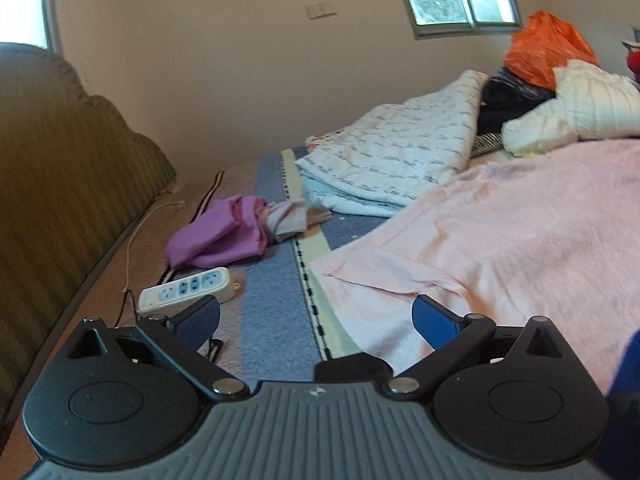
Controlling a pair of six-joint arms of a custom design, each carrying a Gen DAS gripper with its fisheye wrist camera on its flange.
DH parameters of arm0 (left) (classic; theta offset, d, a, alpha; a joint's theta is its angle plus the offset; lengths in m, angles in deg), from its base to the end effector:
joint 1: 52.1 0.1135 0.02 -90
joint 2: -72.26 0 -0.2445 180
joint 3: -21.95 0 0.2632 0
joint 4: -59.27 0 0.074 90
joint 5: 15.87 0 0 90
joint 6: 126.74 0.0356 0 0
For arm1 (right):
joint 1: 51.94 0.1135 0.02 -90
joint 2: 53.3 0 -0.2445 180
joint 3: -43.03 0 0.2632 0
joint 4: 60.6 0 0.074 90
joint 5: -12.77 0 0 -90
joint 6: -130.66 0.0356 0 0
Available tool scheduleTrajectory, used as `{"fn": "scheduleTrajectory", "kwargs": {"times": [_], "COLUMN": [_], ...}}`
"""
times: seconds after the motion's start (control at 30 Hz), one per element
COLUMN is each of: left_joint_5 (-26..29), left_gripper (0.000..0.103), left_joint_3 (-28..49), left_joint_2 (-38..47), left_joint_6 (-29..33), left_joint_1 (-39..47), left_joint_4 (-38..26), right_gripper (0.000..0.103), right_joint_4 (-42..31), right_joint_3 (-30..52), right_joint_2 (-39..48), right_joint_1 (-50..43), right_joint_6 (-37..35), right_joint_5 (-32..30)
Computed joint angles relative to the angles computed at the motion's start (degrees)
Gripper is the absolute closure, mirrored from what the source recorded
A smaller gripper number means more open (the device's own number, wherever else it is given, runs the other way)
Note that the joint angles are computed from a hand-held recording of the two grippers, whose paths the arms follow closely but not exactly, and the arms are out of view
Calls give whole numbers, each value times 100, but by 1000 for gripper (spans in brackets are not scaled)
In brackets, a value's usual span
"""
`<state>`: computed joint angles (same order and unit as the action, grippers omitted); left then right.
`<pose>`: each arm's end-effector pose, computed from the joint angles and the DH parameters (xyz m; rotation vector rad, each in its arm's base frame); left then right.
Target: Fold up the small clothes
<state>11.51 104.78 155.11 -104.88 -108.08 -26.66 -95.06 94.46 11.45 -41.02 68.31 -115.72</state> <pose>0.1712 -0.1971 0.2659 -0.2660 2.0731 0.5303 0.2317 0.0673 0.1986 0.0296 2.4586 1.1137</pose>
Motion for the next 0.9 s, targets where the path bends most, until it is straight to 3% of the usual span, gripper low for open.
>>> {"fn": "scheduleTrajectory", "kwargs": {"times": [0.03, 0.07, 0.2, 0.27, 0.37, 0.43, 0.47, 0.53, 0.6, 0.73, 0.8, 0.9], "left_joint_5": [-14, -1, 141, 301, 390, 403, 436, 578, 711, 942, 1149, 1129], "left_gripper": [0, 0, 0, 0, 0, 0, 0, 0, 0, 0, 0, 0], "left_joint_3": [-59, -124, -292, -361, -338, -288, -277, -269, -301, -155, -88, -56], "left_joint_2": [-150, -291, -472, -448, -178, 11, 83, 177, 248, 529, 568, 536], "left_joint_6": [-50, -35, 3, 229, 496, 630, 727, 938, 1264, 1592, 1471, 1222], "left_joint_1": [89, 176, 360, 326, 65, -113, -174, -256, -337, -403, -386, -471], "left_joint_4": [-17, 0, 147, 388, 638, 742, 832, 1046, 1383, 1802, 1866, 1821], "right_gripper": [15, 14, 10, 8, 10, 11, 11, 11, 10, 18, 19, 21], "right_joint_4": [452, 945, 1693, 1277, -174, -448, -399, -403, -520, -1202, -1180, -856], "right_joint_3": [-40, -125, -219, -233, -24, -191, -352, -586, -559, -210, -338, -373], "right_joint_2": [80, -18, -635, -955, -1297, -1616, -1813, -2061, -2090, -2028, -2094, -1890], "right_joint_1": [40, 123, -51, -318, -525, -745, -1046, -2010, -2759, -2815, -2613, -1384], "right_joint_6": [474, 949, 1313, 973, -196, -580, -579, -559, -767, -1780, -2048, -2076], "right_joint_5": [-719, -1000, -1180, -938, 11, 324, 102, -918, -1116, 371, 546, 1418]}}
